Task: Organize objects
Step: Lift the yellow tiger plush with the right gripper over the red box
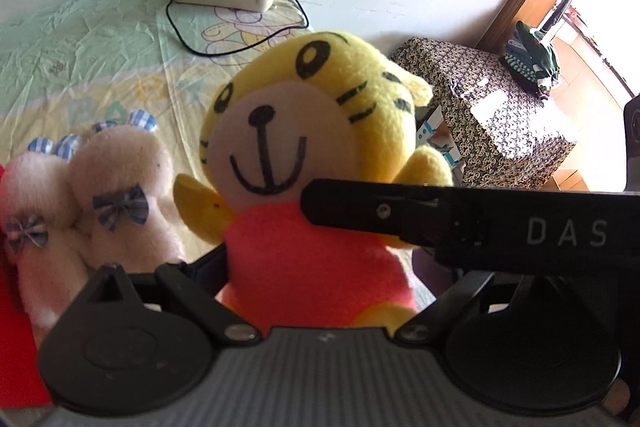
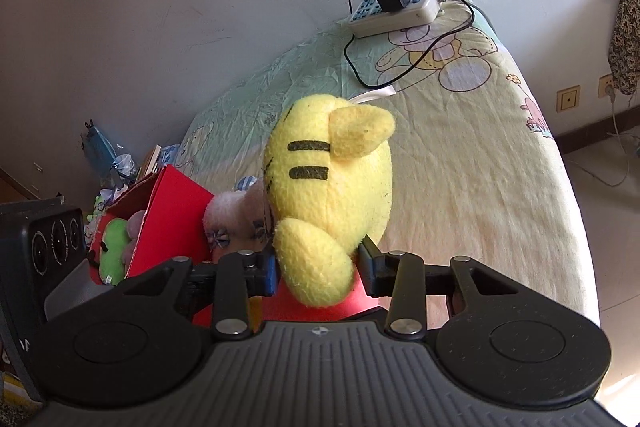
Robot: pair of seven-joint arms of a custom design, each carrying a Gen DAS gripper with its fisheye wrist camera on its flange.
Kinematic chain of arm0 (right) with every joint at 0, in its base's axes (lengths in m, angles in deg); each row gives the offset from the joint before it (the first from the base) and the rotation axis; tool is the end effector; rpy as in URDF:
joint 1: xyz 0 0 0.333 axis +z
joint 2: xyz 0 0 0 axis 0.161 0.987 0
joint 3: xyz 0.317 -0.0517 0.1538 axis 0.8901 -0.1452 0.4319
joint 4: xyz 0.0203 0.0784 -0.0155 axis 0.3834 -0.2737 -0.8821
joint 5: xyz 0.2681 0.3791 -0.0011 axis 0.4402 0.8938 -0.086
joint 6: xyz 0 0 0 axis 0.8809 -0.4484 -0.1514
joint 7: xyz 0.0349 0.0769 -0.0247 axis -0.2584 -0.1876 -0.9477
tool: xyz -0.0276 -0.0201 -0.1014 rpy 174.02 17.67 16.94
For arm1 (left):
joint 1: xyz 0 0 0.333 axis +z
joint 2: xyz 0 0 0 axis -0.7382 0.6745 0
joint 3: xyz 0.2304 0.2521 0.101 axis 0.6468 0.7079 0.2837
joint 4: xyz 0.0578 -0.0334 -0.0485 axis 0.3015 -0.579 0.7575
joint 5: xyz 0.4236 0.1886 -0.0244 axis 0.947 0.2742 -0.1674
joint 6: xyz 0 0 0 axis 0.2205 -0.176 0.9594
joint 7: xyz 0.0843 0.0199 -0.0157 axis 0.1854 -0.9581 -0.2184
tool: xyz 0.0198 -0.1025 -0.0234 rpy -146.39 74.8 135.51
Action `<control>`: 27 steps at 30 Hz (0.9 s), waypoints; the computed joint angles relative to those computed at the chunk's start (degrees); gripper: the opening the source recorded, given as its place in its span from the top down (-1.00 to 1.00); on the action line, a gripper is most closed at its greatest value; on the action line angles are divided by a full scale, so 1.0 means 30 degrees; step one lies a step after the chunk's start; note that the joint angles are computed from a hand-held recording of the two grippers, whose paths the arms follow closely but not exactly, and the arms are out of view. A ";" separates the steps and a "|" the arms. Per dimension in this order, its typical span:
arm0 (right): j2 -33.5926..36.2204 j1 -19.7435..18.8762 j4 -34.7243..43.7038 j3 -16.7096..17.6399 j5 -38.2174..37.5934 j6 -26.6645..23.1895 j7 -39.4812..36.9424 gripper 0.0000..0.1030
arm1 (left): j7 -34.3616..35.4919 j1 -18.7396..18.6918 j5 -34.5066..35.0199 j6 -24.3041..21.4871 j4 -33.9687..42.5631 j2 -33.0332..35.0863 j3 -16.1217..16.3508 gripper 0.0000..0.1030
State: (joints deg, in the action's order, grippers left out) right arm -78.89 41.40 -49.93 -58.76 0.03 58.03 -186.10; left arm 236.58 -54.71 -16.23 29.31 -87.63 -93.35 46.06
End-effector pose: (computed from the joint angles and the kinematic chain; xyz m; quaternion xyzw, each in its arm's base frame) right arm 0.3554 0.4493 0.5342 -0.3418 0.8309 -0.1629 0.4078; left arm 0.5001 -0.1620 0.5481 0.2867 -0.9007 0.3211 0.0588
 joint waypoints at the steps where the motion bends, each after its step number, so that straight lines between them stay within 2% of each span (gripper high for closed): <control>1: 0.0132 0.0025 0.0210 0.0087 -0.0084 -0.0150 -0.0124 0.21 | 0.0121 0.0029 -0.0054 -0.0038 -0.0116 -0.0195 0.0098 -0.81; 10: 0.1854 0.0583 0.2575 0.0167 -0.1096 -0.1150 -0.1193 0.20 | 0.1022 0.0714 -0.0546 -0.0535 -0.0502 -0.1281 0.1059 -0.81; 17: 0.3838 0.1474 0.5481 -0.0044 -0.2466 -0.2833 -0.1224 0.20 | 0.2722 0.1576 -0.1094 -0.1622 0.0456 -0.1078 0.2027 -0.81; 27: 0.7840 0.3502 1.0931 -0.1584 -0.4027 -0.4426 -0.2486 0.20 | 0.5040 0.3416 -0.2100 -0.3597 0.3376 0.0885 0.3159 -0.80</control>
